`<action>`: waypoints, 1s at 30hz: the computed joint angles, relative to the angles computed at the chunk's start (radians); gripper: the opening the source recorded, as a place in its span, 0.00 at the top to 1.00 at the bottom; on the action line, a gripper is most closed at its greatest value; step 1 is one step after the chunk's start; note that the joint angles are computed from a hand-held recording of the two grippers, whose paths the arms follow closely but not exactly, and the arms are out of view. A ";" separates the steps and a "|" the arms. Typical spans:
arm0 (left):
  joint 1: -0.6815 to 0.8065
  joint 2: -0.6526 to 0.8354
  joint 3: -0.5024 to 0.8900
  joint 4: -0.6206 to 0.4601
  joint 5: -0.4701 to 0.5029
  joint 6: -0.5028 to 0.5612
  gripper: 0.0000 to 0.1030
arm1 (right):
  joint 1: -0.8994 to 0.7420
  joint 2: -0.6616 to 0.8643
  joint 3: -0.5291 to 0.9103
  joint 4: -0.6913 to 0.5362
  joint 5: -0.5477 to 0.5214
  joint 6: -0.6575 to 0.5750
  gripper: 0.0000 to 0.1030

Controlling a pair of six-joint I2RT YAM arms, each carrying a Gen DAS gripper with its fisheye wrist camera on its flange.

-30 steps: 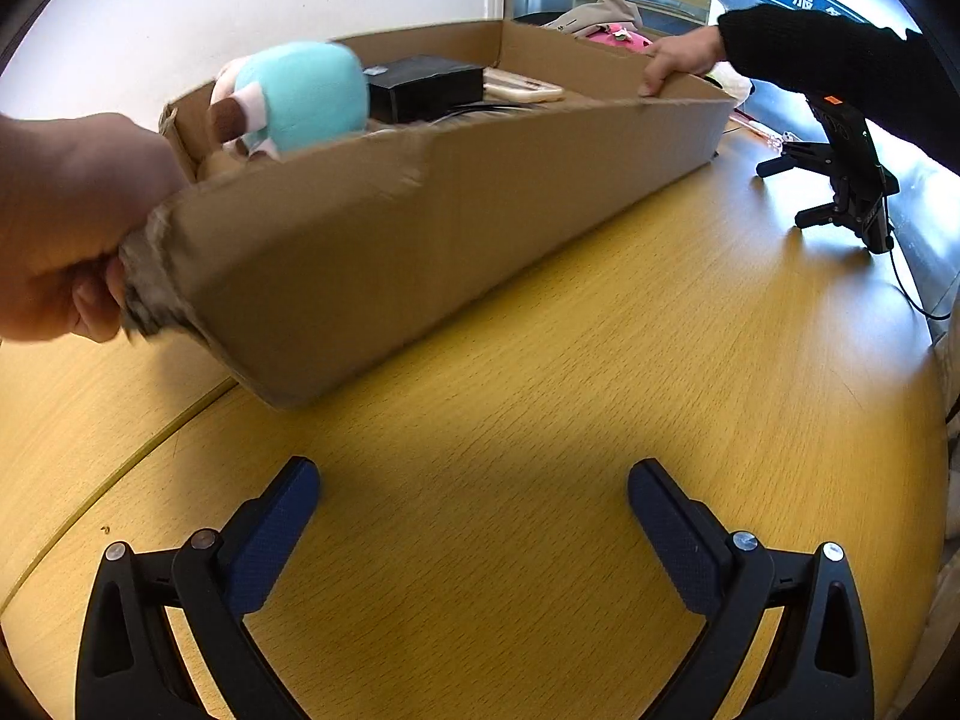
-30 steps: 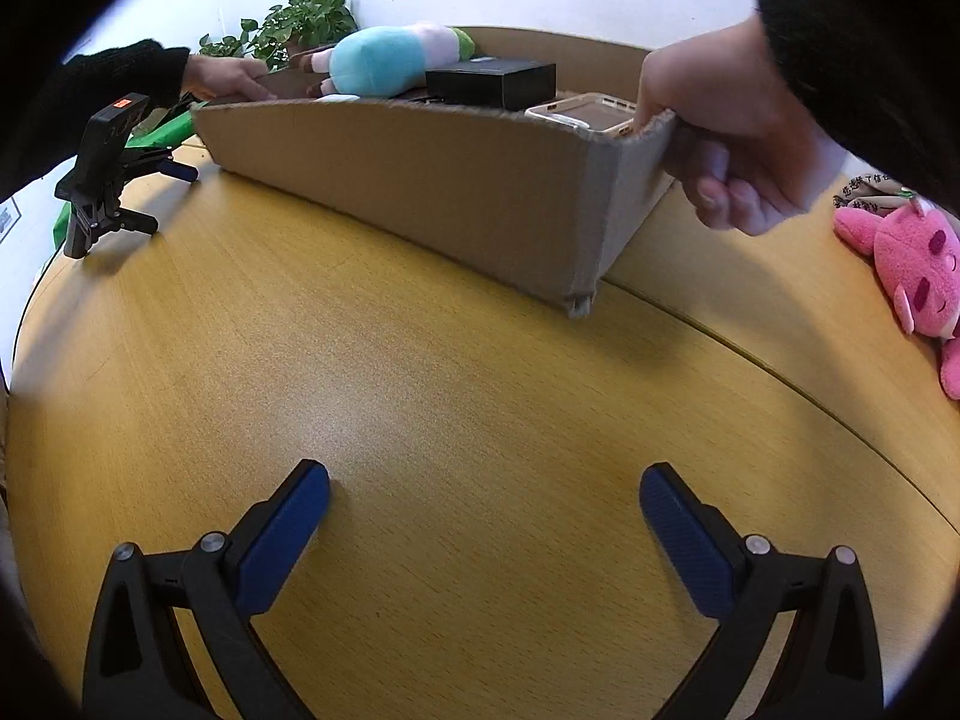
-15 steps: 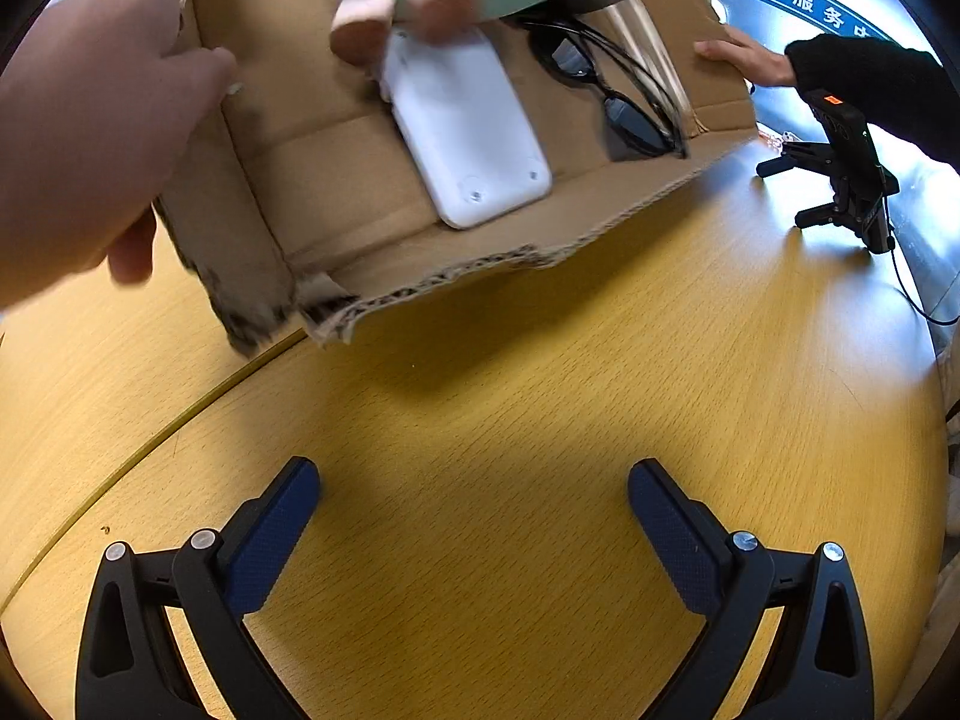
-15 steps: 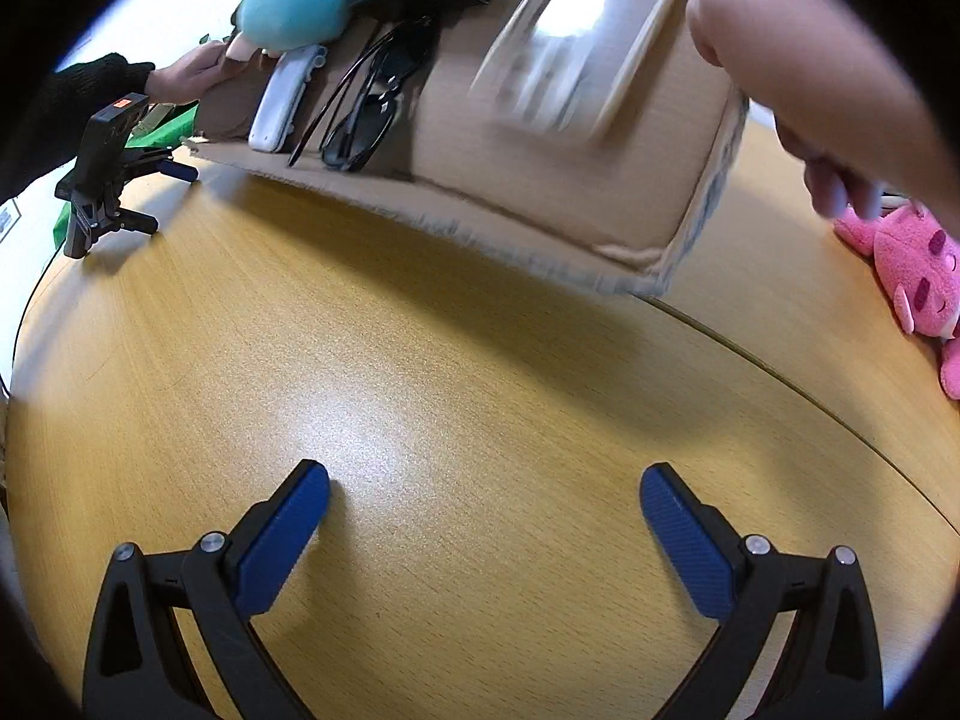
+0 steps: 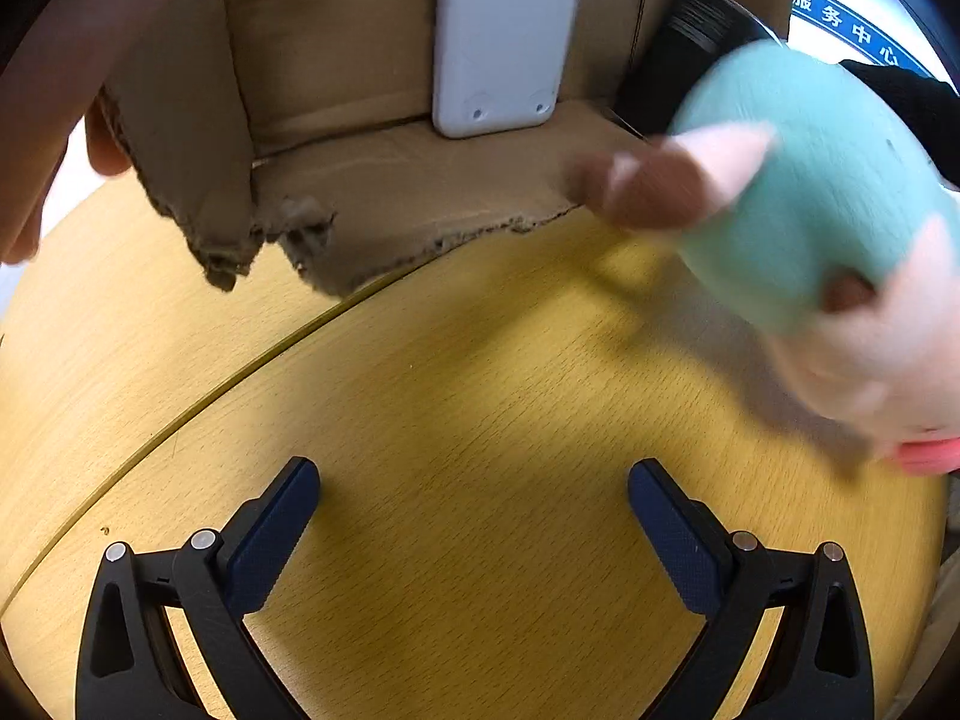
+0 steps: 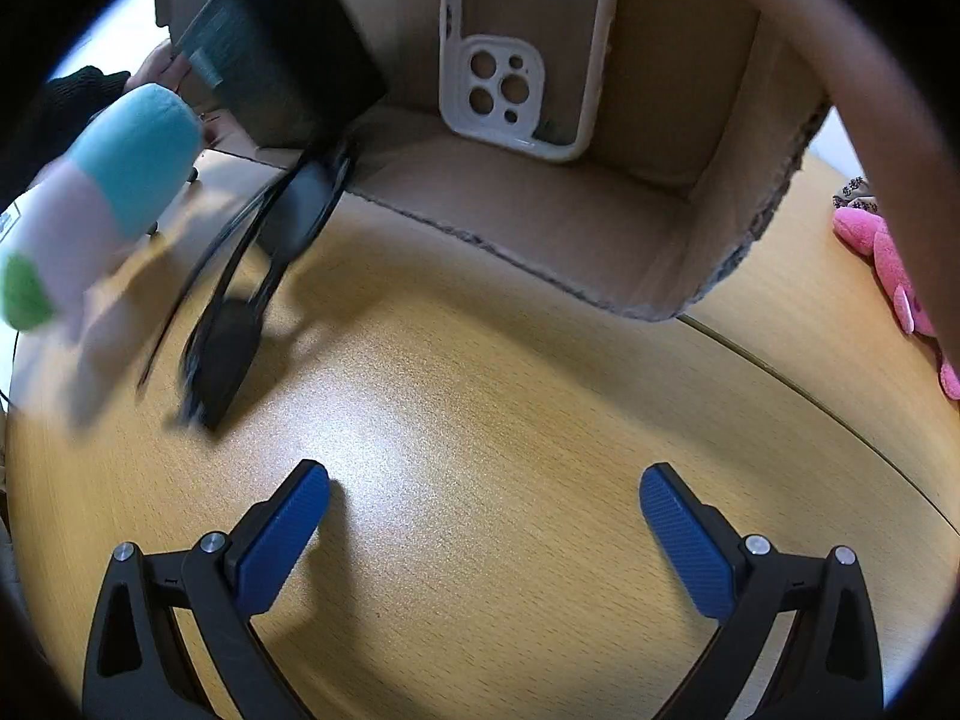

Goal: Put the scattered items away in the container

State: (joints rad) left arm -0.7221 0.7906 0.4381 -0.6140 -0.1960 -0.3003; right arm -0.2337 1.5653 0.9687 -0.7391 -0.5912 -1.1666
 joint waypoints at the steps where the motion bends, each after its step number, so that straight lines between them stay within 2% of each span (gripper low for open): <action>1: 0.001 -0.001 0.000 0.000 0.001 0.001 0.00 | -0.001 0.000 0.000 0.000 0.000 -0.001 0.00; 14: 0.061 -0.031 0.000 -0.021 0.039 0.056 0.00 | -0.011 0.004 -0.004 0.000 -0.003 -0.014 0.00; 17: 0.015 -0.024 -0.005 -0.014 0.011 0.020 0.00 | -0.016 0.010 0.006 -0.010 -0.005 -0.023 0.00; 30: 0.036 -0.023 0.003 -0.018 0.029 0.041 0.00 | -0.013 0.000 -0.002 -0.013 -0.003 -0.023 0.00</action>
